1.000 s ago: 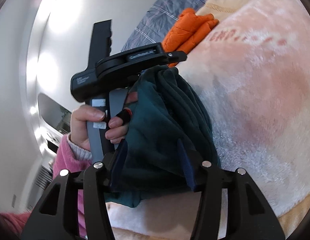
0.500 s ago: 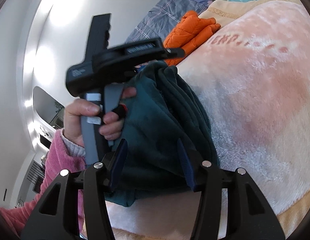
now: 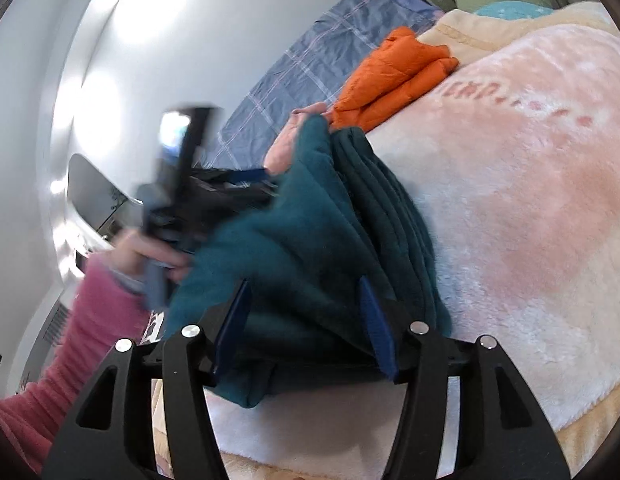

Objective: Fold large clothes

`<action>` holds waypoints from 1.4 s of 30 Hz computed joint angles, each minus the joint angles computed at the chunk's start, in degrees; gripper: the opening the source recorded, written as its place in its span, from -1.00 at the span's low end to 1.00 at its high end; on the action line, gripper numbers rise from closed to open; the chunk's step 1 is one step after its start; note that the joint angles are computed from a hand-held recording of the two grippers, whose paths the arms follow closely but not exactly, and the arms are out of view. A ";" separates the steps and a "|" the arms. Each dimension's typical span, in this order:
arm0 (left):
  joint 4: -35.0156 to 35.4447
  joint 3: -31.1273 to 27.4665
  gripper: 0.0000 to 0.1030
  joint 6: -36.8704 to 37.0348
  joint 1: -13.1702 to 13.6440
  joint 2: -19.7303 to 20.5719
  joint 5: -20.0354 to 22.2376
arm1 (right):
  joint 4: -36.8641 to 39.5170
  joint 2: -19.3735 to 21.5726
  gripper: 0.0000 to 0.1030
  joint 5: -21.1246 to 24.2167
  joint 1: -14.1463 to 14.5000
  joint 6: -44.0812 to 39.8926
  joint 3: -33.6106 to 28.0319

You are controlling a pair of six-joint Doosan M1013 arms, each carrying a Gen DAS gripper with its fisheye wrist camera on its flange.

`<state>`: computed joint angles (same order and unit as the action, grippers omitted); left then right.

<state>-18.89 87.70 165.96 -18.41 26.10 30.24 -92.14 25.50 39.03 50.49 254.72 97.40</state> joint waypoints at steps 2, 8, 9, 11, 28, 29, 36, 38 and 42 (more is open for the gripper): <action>0.38 -1.92 0.15 -3.47 0.30 1.12 3.47 | 4.76 0.29 0.10 0.21 -0.07 -5.52 -1.23; 0.99 -2.73 0.14 -3.45 0.33 1.69 5.23 | 3.41 0.27 0.10 0.00 -0.23 -3.26 -0.93; 0.67 -2.95 0.14 -3.40 0.36 1.84 5.40 | 3.53 0.33 0.10 0.10 -0.22 -3.49 -1.04; -0.25 -2.96 0.14 -2.96 0.43 1.87 5.37 | 4.35 0.39 0.10 0.21 -0.19 -5.05 -1.33; -0.40 -3.43 0.14 -3.72 0.55 1.93 6.17 | 7.85 -1.69 -0.04 5.26 0.03 -19.54 -4.15; -0.90 -3.73 0.14 -3.64 0.74 2.03 6.72 | 7.42 -1.46 -0.04 7.14 0.01 -24.84 -5.56; -8.12 -3.37 0.15 -0.85 2.23 1.24 6.03 | 23.18 2.46 0.06 0.03 -4.79 -32.93 -7.10; -10.75 -4.53 0.12 -1.48 2.82 1.31 9.19 | 18.90 1.31 0.06 -2.10 -4.85 -26.42 -4.80; -14.85 -4.54 -0.28 4.63 2.04 0.12 12.69 | 18.92 1.18 0.08 -2.79 -5.16 -27.04 -4.64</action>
<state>-33.74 83.15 170.58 -16.37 26.22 42.93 -73.22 26.68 36.23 45.33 227.68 92.75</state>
